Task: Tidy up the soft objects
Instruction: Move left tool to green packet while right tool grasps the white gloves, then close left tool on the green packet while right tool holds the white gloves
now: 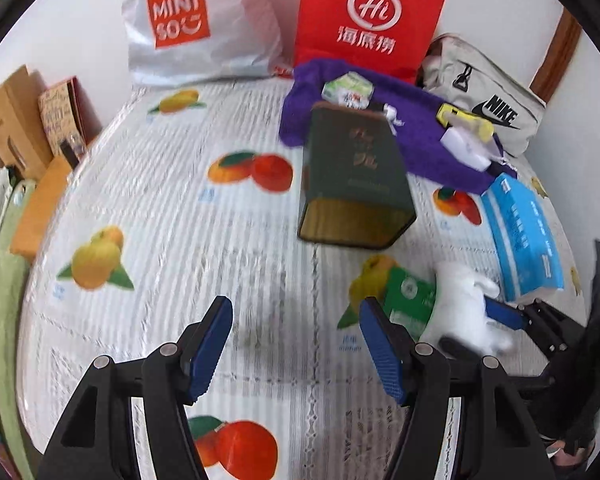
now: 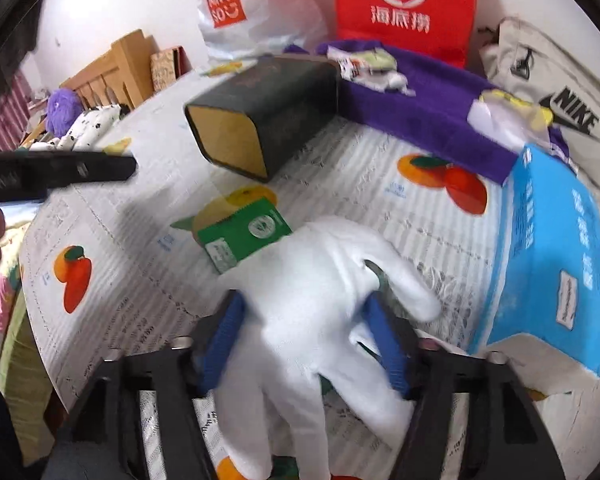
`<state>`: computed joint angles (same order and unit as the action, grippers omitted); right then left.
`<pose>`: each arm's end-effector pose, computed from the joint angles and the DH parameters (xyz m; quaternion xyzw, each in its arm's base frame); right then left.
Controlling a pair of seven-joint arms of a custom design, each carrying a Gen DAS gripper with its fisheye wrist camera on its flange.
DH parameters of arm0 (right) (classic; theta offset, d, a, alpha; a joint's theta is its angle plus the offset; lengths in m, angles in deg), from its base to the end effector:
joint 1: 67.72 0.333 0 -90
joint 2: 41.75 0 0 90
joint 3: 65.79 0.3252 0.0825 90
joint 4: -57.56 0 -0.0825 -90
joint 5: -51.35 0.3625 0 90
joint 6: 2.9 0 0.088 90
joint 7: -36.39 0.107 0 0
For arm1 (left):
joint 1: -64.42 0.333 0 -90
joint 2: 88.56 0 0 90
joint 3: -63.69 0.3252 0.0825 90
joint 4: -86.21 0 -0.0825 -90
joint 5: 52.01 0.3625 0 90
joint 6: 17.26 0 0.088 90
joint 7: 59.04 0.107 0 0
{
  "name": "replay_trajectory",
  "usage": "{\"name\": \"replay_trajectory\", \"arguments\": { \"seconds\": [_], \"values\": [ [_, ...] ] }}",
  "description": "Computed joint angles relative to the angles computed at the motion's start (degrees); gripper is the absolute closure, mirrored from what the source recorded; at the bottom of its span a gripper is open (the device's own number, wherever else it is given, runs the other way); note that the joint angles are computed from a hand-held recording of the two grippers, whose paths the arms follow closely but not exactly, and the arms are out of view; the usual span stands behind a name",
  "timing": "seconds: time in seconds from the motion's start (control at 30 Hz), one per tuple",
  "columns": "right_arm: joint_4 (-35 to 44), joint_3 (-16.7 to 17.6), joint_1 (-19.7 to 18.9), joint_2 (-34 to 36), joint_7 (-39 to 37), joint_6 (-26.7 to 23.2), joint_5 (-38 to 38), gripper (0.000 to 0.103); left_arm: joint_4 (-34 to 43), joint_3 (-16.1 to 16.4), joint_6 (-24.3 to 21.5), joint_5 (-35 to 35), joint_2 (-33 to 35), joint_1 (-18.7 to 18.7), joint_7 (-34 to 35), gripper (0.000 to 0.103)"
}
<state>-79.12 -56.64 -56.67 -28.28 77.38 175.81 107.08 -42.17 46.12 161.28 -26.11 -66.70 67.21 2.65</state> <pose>0.4974 0.1072 0.2850 -0.7567 0.6023 -0.1098 0.2293 0.5449 -0.1755 0.2874 -0.6255 0.7364 -0.2316 0.1131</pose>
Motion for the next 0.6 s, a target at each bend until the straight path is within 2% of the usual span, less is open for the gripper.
{"name": "replay_trajectory", "arguments": {
  "seconds": [0.13, 0.2, 0.3, 0.43, 0.6],
  "values": [
    [-0.5, 0.1, -0.7, -1.8, -1.8, -1.5, 1.8, 0.086, -0.7, -0.3, -0.3, 0.0, 0.3, -0.1, -0.2, 0.039],
    [-1.0, -0.1, -0.9, -3.1, -3.1, -2.0, 3.3, 0.088, -0.9, -1.3, -0.3, -0.2, 0.4, 0.3, 0.4, 0.039],
    [-1.7, 0.2, -1.6, -5.6, -8.7, -2.3, 10.0, 0.088, -1.2, -2.5, -0.1, -0.5, 0.3, 0.5, 1.0, 0.039],
    [-3.0, -2.1, -0.5, -8.6, -13.0, -2.6, 14.8, 0.089, -0.5, -4.9, -0.9, -1.4, 1.2, 0.9, 2.1, 0.039],
    [-6.1, -5.3, 0.1, -12.5, -14.6, -2.1, 16.8, 0.089, 1.2, -10.8, -1.9, -4.9, 4.5, 4.0, 4.5, 0.039]
  ]
}}
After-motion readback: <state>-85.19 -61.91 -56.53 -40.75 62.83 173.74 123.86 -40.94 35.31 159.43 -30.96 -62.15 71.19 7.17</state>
